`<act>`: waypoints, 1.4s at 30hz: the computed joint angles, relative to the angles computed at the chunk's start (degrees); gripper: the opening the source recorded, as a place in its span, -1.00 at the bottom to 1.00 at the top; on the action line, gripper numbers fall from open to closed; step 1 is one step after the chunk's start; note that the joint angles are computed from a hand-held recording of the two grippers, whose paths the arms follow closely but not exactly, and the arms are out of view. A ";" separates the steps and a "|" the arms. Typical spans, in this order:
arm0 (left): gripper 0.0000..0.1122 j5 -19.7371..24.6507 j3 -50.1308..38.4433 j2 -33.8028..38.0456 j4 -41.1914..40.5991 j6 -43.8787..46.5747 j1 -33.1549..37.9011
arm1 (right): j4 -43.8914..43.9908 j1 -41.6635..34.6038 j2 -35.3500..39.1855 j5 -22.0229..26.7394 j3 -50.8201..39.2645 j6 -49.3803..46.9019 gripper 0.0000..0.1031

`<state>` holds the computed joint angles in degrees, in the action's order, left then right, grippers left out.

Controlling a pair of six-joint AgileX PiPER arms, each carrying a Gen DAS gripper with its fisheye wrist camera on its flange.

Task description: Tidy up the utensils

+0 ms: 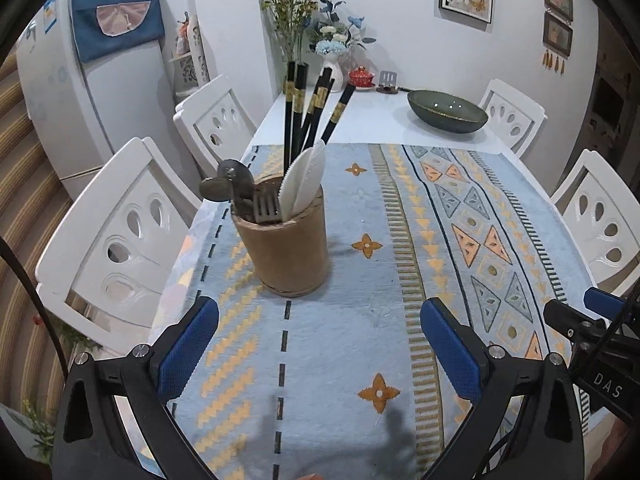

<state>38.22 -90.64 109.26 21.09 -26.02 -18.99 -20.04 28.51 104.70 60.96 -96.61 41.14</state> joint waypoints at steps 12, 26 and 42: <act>0.80 9.52 -13.04 10.23 3.35 -5.03 -3.32 | 6.33 -7.45 4.97 -3.09 -2.83 -12.13 0.13; 0.80 15.93 -18.42 13.41 6.44 -7.21 -6.00 | 13.26 -11.95 9.17 -4.95 -5.69 -19.24 0.13; 0.80 10.51 -16.81 13.84 -1.08 1.02 -2.13 | 7.91 -7.98 10.91 -0.46 -8.58 -12.34 0.13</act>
<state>48.73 -107.45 123.10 20.01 -25.00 -21.11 -12.13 20.53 115.61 60.50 -105.19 28.81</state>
